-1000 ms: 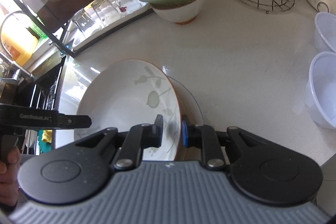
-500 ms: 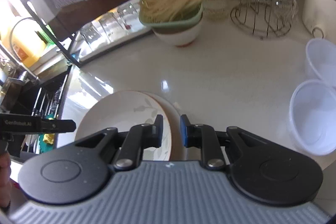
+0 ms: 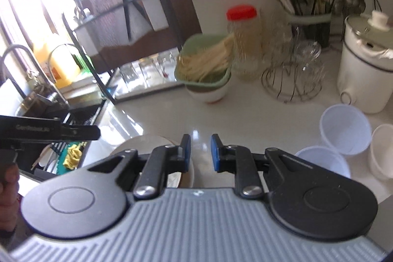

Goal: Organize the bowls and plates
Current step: 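Open both grippers and withdraw them from the plate stack, then move both grippers toward the pale blue plastic bowls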

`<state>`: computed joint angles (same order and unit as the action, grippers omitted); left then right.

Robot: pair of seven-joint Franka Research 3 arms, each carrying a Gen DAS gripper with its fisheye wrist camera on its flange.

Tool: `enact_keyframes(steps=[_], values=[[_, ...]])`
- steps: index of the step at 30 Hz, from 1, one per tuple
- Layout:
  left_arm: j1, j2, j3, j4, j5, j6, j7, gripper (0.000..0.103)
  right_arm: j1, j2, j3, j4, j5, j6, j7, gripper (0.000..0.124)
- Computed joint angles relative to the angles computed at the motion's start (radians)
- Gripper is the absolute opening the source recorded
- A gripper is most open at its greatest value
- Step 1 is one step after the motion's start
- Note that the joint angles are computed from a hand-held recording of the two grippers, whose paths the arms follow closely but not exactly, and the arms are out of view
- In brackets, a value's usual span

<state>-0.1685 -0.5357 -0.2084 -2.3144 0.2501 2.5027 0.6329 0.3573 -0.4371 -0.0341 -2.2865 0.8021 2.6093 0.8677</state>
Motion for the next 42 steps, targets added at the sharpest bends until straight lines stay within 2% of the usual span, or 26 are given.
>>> enact_keyframes(steps=[3, 6, 8, 18, 22, 29, 31, 32, 33, 34, 37, 42], values=[[0.022, 0.012, -0.066, 0.022, 0.052, -0.003, -0.079, 0.037, 0.002, -0.039, -0.029, -0.033, 0.017, 0.003, -0.068, 0.020], [0.017, 0.022, -0.109, 0.039, 0.084, -0.013, -0.169, 0.037, 0.000, -0.076, -0.071, -0.064, 0.043, -0.024, -0.135, 0.020], [0.012, 0.036, -0.145, 0.059, 0.123, -0.057, -0.217, 0.037, -0.023, -0.098, -0.075, -0.090, 0.027, -0.038, -0.152, 0.020], [-0.089, 0.129, -0.238, 0.145, 0.243, -0.160, -0.461, 0.037, -0.102, -0.197, -0.156, -0.173, 0.057, -0.113, -0.279, 0.020], [-0.134, 0.202, -0.230, 0.190, 0.276, -0.155, -0.490, 0.037, -0.141, -0.200, -0.175, -0.184, 0.064, -0.128, -0.294, 0.020], [-0.191, 0.372, -0.176, 0.287, 0.272, -0.144, -0.427, 0.037, -0.205, -0.151, -0.175, -0.180, 0.061, -0.112, -0.276, 0.022], [-0.199, 0.409, -0.157, 0.302, 0.262, -0.122, -0.420, 0.044, -0.220, -0.138, -0.167, -0.181, 0.062, -0.089, -0.259, 0.023], [-0.202, 0.428, -0.147, 0.310, 0.248, -0.109, -0.410, 0.052, -0.225, -0.130, -0.162, -0.182, 0.061, -0.072, -0.253, 0.029], [-0.205, 0.451, -0.135, 0.326, 0.217, -0.113, -0.384, 0.056, -0.231, -0.122, -0.156, -0.184, 0.058, -0.054, -0.243, 0.035], [-0.207, 0.471, -0.127, 0.339, 0.202, -0.113, -0.366, 0.056, -0.231, -0.113, -0.157, -0.185, 0.061, -0.046, -0.237, 0.047], [-0.212, 0.518, -0.110, 0.368, 0.170, -0.106, -0.307, 0.057, -0.232, -0.073, -0.162, -0.173, 0.060, -0.044, -0.222, 0.049], [-0.203, 0.561, -0.084, 0.379, 0.131, -0.040, -0.230, 0.057, -0.228, -0.007, -0.149, -0.149, 0.085, -0.027, -0.188, 0.049]])
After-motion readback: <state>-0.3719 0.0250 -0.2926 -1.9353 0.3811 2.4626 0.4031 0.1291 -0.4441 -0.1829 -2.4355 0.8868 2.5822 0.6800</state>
